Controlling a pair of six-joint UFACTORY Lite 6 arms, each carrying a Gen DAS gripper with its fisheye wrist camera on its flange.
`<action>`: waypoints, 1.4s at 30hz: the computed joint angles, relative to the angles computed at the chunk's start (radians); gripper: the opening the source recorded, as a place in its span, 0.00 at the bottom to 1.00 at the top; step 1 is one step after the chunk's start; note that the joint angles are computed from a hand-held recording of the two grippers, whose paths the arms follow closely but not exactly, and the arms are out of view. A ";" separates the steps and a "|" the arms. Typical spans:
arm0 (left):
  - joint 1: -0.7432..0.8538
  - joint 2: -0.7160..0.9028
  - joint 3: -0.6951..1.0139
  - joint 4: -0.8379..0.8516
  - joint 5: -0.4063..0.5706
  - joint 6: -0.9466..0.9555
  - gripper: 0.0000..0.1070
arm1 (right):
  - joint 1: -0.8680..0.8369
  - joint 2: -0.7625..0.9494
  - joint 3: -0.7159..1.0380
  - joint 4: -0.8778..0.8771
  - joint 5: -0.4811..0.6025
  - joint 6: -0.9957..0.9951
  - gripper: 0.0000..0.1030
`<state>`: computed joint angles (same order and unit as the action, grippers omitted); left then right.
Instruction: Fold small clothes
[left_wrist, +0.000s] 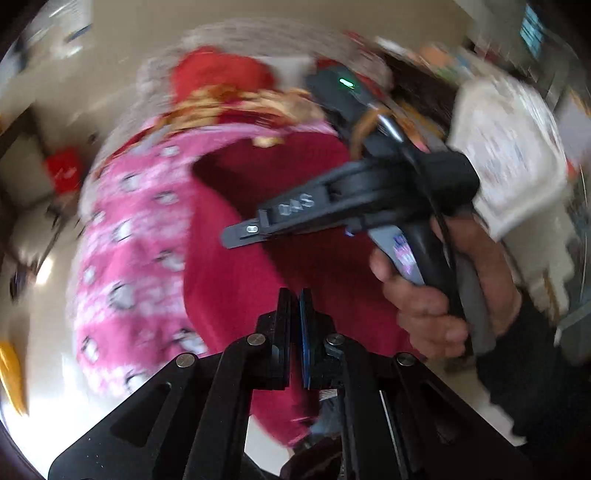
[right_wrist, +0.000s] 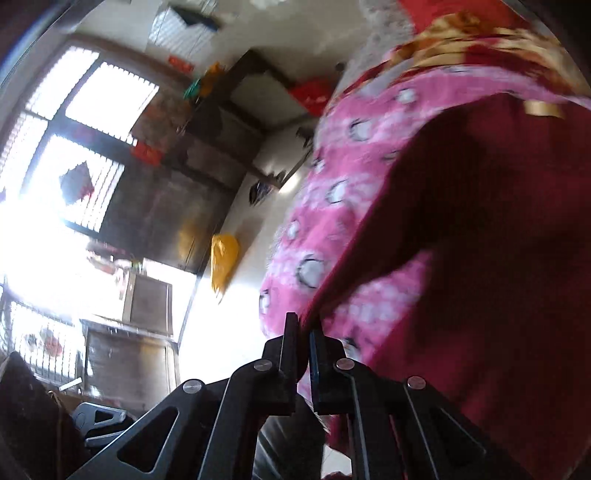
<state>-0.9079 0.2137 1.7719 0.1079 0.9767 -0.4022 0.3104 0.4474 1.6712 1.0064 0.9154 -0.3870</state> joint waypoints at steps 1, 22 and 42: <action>-0.035 0.064 0.034 -0.011 -0.003 0.015 0.03 | -0.043 -0.051 -0.105 0.052 0.006 -0.083 0.04; 0.359 0.316 -0.056 -0.239 -0.166 0.044 0.62 | -0.385 -0.521 -1.004 0.213 -0.128 -0.561 0.71; 0.119 0.411 0.268 -0.149 -0.114 -0.145 0.62 | -0.724 -1.338 -1.284 -0.063 -0.056 -0.230 0.90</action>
<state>-0.7890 0.6250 2.0398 -0.0412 0.8631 -0.5475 -0.4137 -0.8907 0.3876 0.9438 0.8595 -0.6173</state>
